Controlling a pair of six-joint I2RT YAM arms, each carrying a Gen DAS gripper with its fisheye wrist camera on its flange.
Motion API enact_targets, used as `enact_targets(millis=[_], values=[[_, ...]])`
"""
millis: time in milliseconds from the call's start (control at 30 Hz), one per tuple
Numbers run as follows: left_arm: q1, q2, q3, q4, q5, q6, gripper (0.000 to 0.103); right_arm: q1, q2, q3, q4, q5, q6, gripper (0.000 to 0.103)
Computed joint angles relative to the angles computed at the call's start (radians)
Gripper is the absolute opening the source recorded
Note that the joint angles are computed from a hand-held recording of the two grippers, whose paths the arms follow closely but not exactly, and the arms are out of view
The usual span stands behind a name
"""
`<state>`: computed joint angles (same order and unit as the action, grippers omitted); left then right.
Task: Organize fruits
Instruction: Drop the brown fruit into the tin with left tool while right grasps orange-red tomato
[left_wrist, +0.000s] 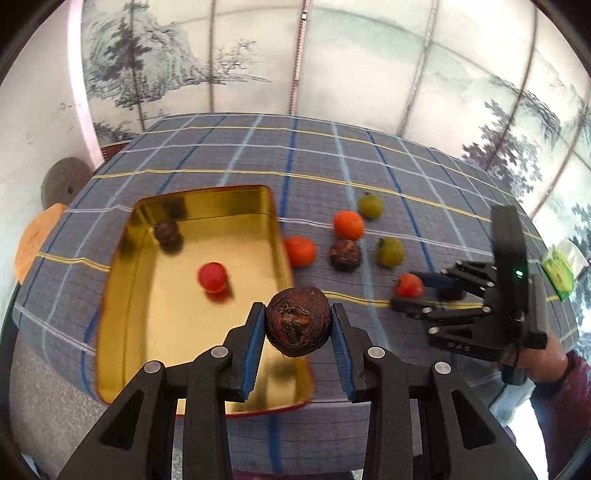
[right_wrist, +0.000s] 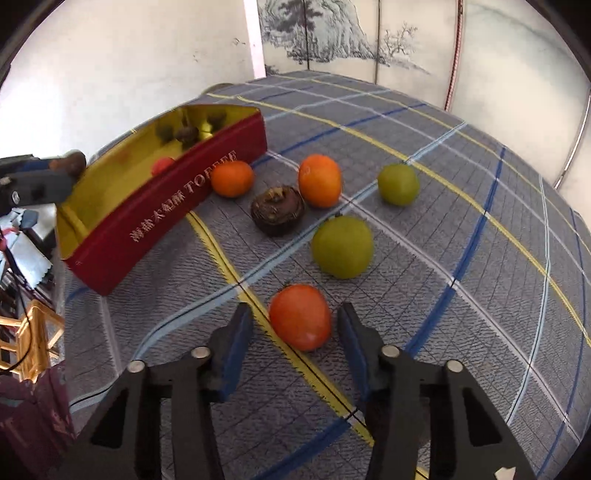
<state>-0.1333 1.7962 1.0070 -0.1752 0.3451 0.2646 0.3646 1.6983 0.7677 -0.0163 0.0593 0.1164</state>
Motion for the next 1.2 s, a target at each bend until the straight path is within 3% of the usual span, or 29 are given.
enact_targets(millis=[467, 1200], values=[[0.091, 0.214, 0.177, 0.025, -0.059, -0.007, 0.036, 0.030, 0.008, -0.007, 0.041, 0.053, 0.140, 0.029], [0.094, 0.275, 0.155, 0.150, -0.179, 0.008, 0.036, 0.053, 0.008, -0.034, 0.088, 0.090, 0.153, 0.030]])
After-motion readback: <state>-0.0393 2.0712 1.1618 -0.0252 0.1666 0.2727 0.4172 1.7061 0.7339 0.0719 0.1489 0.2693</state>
